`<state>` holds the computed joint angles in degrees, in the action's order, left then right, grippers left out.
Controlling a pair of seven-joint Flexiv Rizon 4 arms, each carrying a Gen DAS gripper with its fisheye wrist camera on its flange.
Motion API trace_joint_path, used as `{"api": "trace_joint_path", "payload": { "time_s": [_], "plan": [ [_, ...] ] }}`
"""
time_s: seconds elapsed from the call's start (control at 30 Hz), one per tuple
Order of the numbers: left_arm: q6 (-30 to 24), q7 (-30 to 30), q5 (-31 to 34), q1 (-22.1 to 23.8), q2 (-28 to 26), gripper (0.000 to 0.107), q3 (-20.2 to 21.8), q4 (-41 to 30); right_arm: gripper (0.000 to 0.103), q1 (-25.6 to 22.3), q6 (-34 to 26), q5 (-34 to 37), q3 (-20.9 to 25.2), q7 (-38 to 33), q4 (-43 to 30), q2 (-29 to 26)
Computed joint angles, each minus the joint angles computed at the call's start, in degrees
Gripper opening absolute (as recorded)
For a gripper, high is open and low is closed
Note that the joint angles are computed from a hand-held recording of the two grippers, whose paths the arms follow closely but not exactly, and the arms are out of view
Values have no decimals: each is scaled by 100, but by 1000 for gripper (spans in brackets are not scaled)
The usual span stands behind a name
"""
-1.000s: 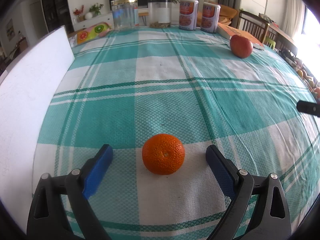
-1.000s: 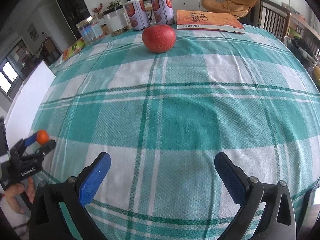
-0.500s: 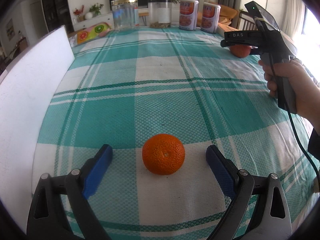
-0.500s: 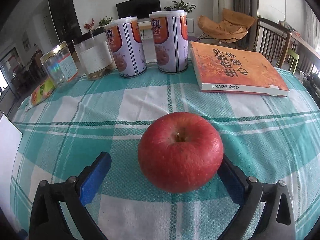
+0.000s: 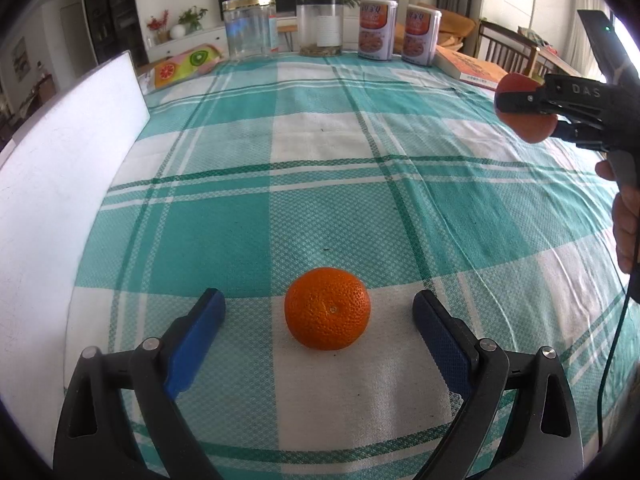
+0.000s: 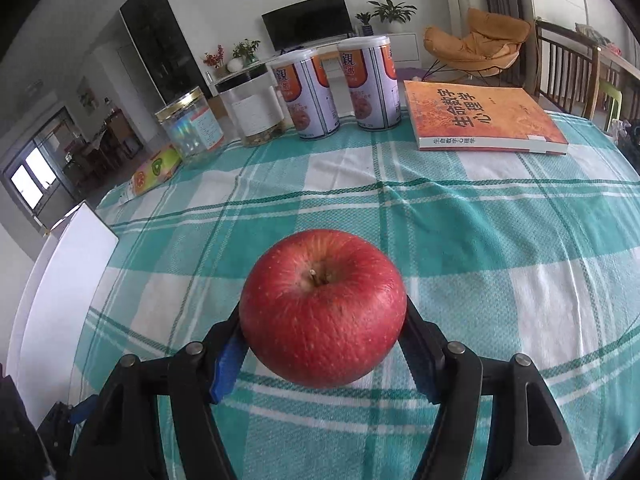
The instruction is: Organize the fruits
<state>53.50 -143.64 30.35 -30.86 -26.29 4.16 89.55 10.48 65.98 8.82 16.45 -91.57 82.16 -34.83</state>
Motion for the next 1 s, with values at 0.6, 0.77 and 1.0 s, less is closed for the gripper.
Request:
{"api": "trace_joint_path", "payload": {
  "time_s": [0.6, 0.77, 1.0],
  "plan": [
    [6, 2, 0, 7, 0, 96, -5, 3, 80, 727, 1784, -1183, -643, 809, 3198, 1384],
    [6, 2, 0, 6, 0, 96, -4, 3, 91, 805, 1743, -1724, -789, 1217, 3263, 1367],
    [5, -1, 0, 4, -3, 96, -4, 0, 92, 785, 1773, -2180, -842, 1583, 3323, 1352]
  ]
}}
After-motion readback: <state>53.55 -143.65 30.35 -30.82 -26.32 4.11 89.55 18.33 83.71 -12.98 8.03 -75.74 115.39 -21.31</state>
